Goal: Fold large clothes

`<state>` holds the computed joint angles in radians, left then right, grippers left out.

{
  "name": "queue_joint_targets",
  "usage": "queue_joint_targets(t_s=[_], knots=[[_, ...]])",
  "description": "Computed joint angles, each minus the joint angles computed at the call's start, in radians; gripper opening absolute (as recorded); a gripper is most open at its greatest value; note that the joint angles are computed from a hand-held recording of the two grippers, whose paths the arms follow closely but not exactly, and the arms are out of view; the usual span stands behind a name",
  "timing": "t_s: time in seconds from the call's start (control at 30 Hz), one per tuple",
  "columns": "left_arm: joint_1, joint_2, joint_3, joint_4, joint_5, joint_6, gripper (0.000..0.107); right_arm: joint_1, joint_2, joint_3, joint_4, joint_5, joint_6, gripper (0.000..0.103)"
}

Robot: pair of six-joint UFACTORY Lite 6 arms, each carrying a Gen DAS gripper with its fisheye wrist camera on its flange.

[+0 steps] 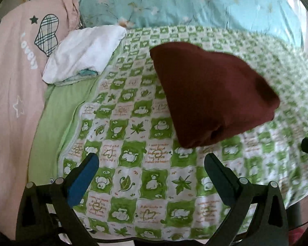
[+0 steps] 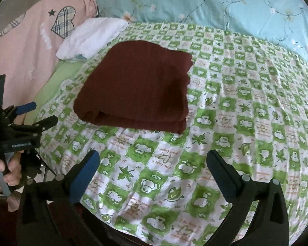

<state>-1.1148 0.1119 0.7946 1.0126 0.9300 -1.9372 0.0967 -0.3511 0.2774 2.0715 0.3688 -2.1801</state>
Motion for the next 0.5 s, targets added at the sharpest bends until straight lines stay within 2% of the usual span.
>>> queue_joint_targets(t_s=[0.17, 0.5], knots=[[0.023, 0.065, 0.047, -0.018, 0.006, 0.038, 0.103, 0.036, 0.090, 0.045, 0.104, -0.002, -0.083, 0.103], [0.075, 0.080, 0.078, -0.018, 0.001, 0.075, 0.103, 0.015, 0.198, 0.131, 0.077, 0.011, -0.054, 0.103]])
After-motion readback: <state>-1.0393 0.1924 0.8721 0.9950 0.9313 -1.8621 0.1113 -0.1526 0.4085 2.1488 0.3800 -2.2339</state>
